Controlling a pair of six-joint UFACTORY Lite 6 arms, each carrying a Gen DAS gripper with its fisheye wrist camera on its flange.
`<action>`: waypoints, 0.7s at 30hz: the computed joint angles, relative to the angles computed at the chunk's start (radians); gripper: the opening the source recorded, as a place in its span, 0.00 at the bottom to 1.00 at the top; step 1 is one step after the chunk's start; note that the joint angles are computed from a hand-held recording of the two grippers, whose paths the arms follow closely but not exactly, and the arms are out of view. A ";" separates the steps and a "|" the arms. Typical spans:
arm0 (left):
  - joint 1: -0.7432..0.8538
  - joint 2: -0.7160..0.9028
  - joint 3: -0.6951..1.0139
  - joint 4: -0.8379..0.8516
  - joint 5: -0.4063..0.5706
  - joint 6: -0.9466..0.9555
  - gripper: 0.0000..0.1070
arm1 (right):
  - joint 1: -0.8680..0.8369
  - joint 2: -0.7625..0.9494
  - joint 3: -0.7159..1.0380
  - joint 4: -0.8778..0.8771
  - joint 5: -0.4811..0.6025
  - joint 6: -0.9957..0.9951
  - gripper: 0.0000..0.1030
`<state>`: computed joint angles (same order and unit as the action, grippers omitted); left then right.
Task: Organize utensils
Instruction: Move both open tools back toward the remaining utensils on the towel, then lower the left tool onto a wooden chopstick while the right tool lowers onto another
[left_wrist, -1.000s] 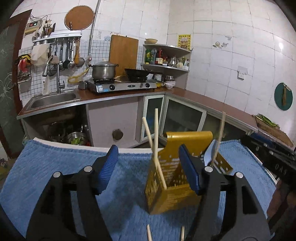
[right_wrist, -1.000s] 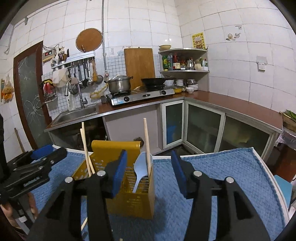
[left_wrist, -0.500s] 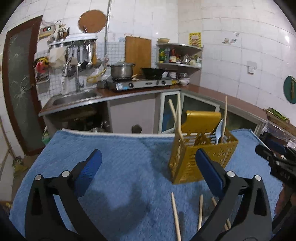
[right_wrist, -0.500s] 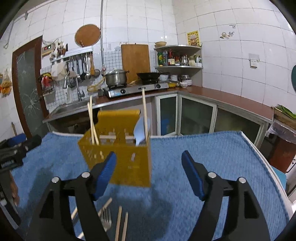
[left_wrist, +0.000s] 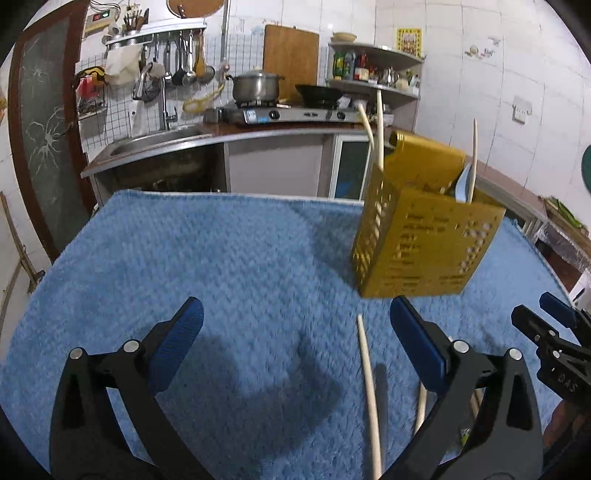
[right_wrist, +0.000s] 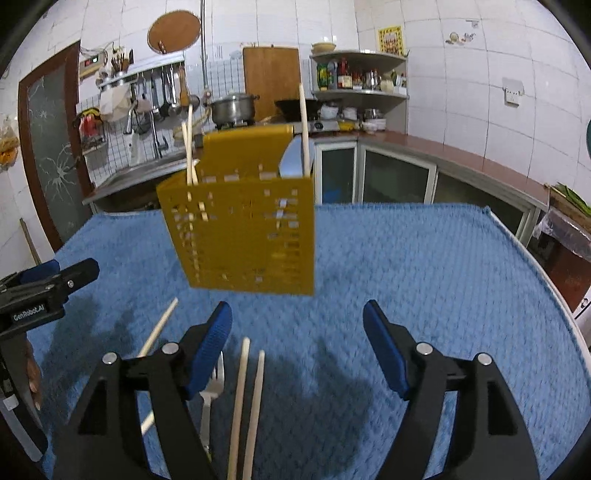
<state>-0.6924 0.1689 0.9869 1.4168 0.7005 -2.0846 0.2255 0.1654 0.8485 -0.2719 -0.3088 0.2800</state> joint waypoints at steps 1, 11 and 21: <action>0.001 0.008 -0.003 0.001 -0.006 -0.003 0.91 | 0.005 0.007 -0.007 0.039 -0.005 -0.039 0.70; 0.024 0.114 0.042 -0.039 -0.113 0.040 0.81 | 0.008 0.105 0.039 0.080 0.026 -0.089 0.70; 0.049 0.237 0.144 -0.156 -0.234 0.198 0.50 | 0.029 0.252 0.186 -0.096 0.142 0.077 0.51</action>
<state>-0.6437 0.4061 1.1308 1.2605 0.4669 -1.8868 0.2542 0.4172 1.0345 -0.3683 -0.1667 0.3570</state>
